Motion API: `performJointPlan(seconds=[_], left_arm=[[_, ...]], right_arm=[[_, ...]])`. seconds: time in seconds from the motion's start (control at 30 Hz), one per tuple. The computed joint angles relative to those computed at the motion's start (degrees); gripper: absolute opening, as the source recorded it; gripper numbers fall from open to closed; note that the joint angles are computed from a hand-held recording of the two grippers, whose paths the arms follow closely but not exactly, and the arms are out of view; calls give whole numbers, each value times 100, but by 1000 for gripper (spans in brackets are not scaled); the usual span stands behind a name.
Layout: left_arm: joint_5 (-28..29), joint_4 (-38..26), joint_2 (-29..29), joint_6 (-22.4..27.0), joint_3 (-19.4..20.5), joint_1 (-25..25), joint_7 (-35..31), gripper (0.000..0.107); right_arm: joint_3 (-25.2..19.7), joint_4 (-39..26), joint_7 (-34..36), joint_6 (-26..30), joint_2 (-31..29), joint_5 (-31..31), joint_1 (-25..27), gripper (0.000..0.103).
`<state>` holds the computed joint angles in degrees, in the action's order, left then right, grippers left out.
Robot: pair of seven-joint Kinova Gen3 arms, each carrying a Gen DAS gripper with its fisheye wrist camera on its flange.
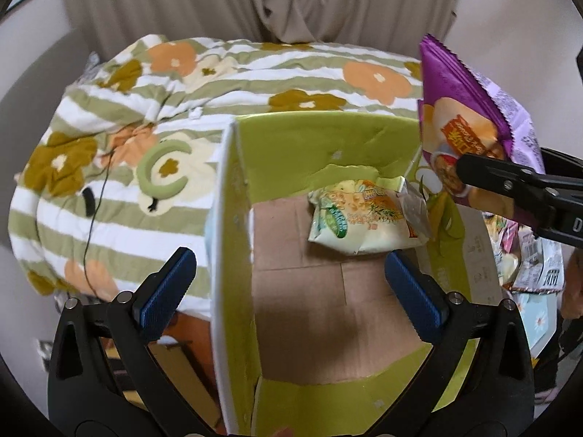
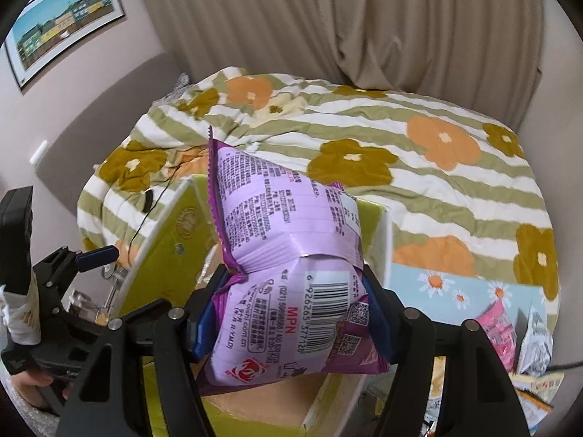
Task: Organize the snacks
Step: 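Carry both bags over the box and open both tools to drop them, then move both tools back over the snack pile on the tray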
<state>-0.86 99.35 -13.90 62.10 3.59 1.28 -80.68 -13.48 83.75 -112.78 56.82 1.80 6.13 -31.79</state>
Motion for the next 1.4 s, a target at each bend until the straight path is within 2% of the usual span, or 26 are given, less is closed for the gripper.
performJointPlan(seconds=[0.17,0.2,0.27,0.3,0.33,0.57,0.9,1.13,1.3,1.4], left_arm=[[-29,76,-156,59,-38,-117,219,102],[-59,97,-175,65,-28,-139,270,102],[-96,133,-198,73,-20,-168,344,102],[-104,154,-208,75,-16,-176,379,102],[-110,181,-223,76,-23,-183,400,102],[-152,343,-275,76,17,-190,556,102],[-121,208,-532,218,59,-137,576,102],[-130,-106,-826,467,225,-87,631,102],[-180,-385,-1062,704,556,-33,816,102],[-169,-556,-1198,861,823,21,996,102]], right_arm=[[-24,-373,615,-63,323,-301,-54,66],[-16,-447,742,-73,415,-415,-52,69],[3,-488,818,-227,559,-421,-127,80],[18,-435,778,-380,592,-312,-196,94],[32,-407,775,-446,615,-270,-235,101],[75,-245,898,-367,602,-413,-259,102],[43,-100,415,-80,223,-113,-311,102],[-144,124,-128,57,-401,178,-235,102],[-361,392,-556,134,-990,302,-35,102],[-347,597,-495,179,-1450,63,170,102]])
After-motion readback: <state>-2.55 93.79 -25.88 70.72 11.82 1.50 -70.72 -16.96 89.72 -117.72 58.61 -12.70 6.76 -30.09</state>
